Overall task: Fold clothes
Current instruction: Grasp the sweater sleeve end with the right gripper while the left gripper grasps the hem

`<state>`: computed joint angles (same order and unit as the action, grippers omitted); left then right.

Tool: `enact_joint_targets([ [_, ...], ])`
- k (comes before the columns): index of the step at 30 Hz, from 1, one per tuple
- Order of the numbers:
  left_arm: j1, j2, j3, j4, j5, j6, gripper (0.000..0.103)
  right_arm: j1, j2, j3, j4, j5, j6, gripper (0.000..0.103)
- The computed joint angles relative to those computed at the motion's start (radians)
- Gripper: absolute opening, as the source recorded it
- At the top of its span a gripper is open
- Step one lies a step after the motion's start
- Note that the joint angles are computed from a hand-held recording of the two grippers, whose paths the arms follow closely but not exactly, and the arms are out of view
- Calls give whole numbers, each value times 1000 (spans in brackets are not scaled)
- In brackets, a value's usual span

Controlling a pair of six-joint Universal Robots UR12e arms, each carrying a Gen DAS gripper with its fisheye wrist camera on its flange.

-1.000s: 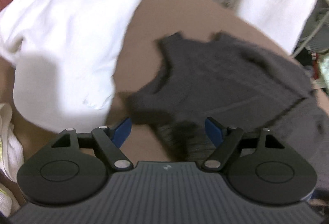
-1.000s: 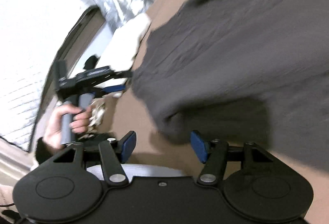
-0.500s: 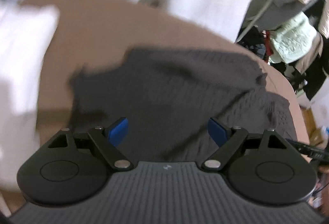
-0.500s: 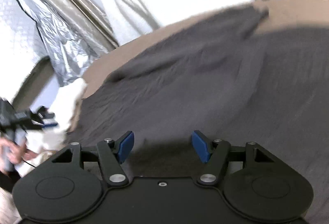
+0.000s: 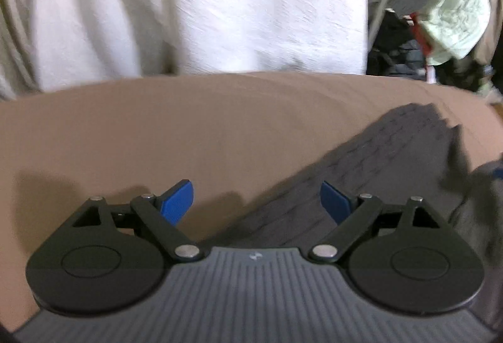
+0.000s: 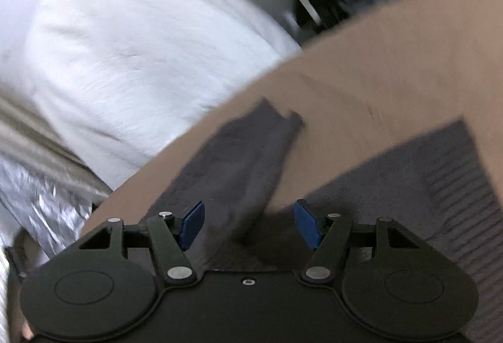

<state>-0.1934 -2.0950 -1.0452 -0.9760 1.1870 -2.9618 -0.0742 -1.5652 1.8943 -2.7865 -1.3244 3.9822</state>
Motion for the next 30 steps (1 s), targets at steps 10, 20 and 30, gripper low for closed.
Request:
enact_joint_targets([
  [10,-13,-71,58,-133,-69,29,57,52,160,-89,-89,-11,16,64],
  [20,85,168,-300,362,-318,-136,7,179,110,-77,-383,-280,-103,13],
  [30,164,487,-705,192,-231,-143,11,367,-50,71,-122,-450,-476,15],
])
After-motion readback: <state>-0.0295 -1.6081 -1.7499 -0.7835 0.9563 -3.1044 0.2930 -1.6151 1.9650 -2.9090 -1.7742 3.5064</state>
